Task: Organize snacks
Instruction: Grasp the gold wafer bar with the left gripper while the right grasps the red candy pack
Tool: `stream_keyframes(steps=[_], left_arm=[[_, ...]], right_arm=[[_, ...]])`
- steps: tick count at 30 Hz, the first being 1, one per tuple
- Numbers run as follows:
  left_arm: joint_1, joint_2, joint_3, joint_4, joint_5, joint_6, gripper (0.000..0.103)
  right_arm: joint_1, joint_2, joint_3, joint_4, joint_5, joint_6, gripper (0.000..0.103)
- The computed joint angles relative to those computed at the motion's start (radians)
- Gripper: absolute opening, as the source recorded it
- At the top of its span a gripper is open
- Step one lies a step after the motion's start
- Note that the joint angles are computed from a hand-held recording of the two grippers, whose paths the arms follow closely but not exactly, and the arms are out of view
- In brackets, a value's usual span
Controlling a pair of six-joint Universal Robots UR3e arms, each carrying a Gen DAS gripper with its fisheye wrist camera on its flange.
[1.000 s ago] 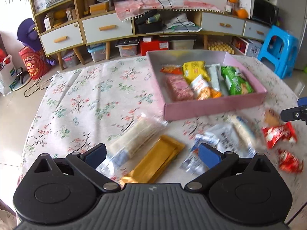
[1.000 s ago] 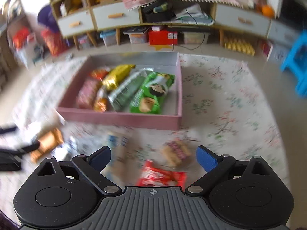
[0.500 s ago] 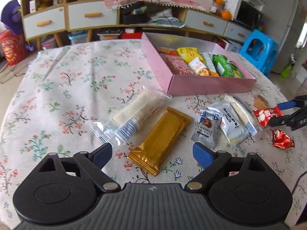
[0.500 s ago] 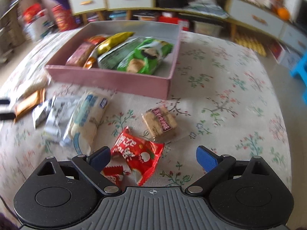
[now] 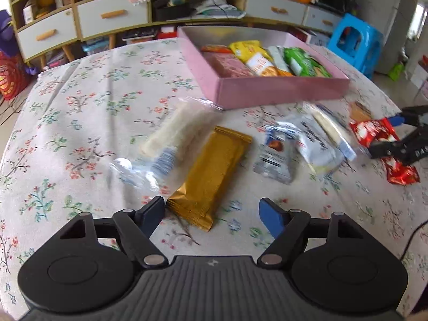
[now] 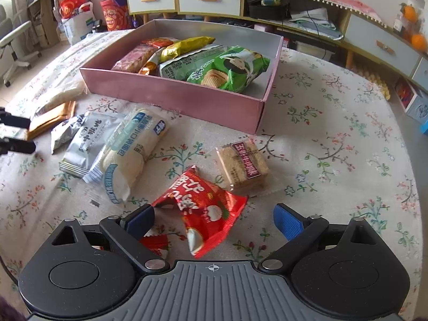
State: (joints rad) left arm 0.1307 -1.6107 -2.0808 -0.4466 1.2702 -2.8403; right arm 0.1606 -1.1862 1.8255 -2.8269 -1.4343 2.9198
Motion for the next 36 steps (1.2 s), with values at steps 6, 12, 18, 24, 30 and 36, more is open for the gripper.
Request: stream_keyframes(steps=[6,12,18,24,30,36], left_arm=[[-0.001,0.037,0.033,-0.154,-0.095,0.054,0.071],[-0.057,-0.010,0.038,-0.046,0.000,-0.031,0.069],[-0.105,-0.078,0.077,0.041,0.106,-0.127,0.058],[-0.134,-0.106,0.097,0.076,0.170,-0.178,0.049],[-0.147,-0.119,0.106,0.096,0.201,-0.204,0.035],[-0.160,-0.129,0.126,0.085,0.219,-0.213,0.031]], right_arm=[[-0.016,-0.024,0.006,0.059,0.115,-0.056,0.097],[-0.005,-0.022,0.007,0.052,0.110,-0.052,0.097],[-0.006,-0.006,0.011,0.008,0.078,-0.039,0.097],[0.000,-0.006,0.016,-0.007,0.067,-0.040,0.097],[-0.017,-0.015,0.006,0.020,0.114,0.010,0.095],[-0.014,-0.001,-0.011,-0.017,0.102,0.117,0.089]])
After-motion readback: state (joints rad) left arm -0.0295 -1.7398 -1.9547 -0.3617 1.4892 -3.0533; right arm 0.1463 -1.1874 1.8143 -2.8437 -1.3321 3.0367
